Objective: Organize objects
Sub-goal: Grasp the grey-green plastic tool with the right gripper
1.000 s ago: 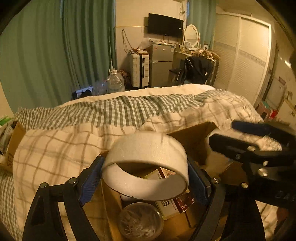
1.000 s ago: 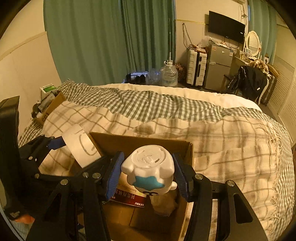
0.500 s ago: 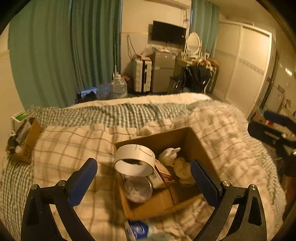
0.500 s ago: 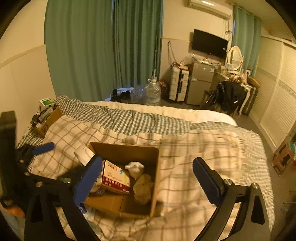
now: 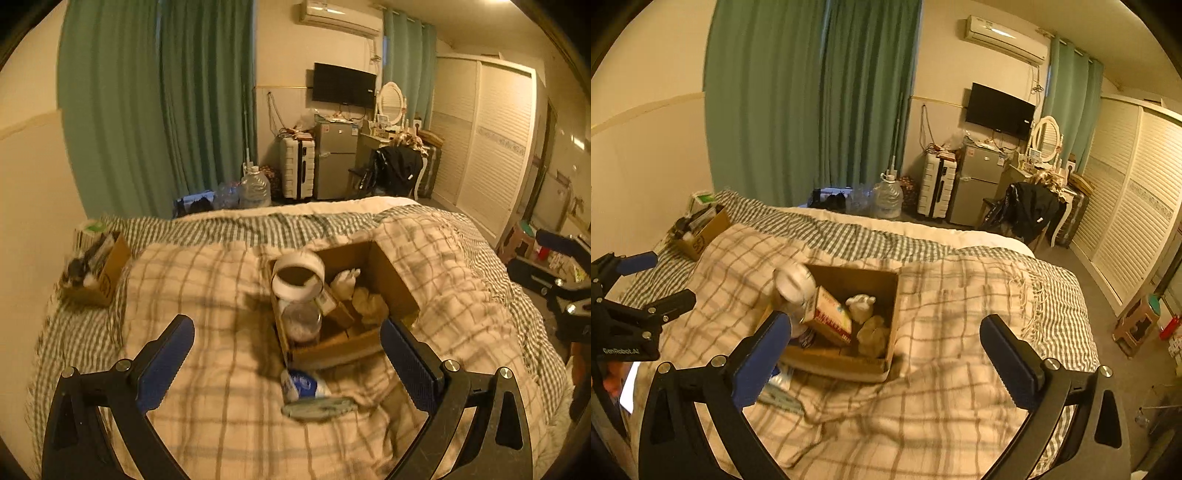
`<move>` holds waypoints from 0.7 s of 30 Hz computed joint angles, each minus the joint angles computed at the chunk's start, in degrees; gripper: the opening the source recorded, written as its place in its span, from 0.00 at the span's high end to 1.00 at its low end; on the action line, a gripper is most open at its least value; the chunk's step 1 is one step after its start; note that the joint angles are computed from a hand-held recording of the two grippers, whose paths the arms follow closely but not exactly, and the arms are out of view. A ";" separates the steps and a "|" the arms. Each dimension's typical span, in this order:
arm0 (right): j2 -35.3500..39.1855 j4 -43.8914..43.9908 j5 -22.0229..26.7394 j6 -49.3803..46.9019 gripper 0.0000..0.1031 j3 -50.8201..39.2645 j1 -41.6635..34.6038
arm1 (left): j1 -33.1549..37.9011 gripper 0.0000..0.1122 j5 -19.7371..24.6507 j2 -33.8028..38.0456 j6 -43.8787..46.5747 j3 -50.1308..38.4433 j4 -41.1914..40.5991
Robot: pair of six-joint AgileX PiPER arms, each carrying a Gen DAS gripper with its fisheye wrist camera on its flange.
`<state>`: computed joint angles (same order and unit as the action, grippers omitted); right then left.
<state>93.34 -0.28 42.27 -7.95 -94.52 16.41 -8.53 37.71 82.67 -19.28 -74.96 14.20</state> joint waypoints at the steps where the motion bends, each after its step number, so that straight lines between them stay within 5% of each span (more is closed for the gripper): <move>1: -1.08 -1.23 -1.64 0.90 0.01 2.96 0.84 | -0.08 0.08 -0.56 -0.83 -1.89 2.10 1.52; 6: -1.65 -3.40 -10.30 2.71 0.01 14.35 3.95 | -0.11 0.08 -5.03 -2.77 -15.19 13.08 11.50; 12: 8.06 -1.44 -14.81 0.01 0.01 15.25 6.78 | 1.66 0.08 -12.17 0.60 -28.20 20.50 20.03; 17: 14.94 -2.30 -16.27 -1.49 0.01 15.82 9.63 | -0.07 0.08 -10.39 4.19 -36.48 22.85 31.22; 21: 19.01 2.27 -14.02 -8.15 0.02 14.16 11.24 | 1.07 0.08 -9.20 6.37 -35.08 23.04 30.68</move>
<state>112.35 1.98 28.25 -16.10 -80.36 27.66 -7.46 28.51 89.04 -54.36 -51.92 44.89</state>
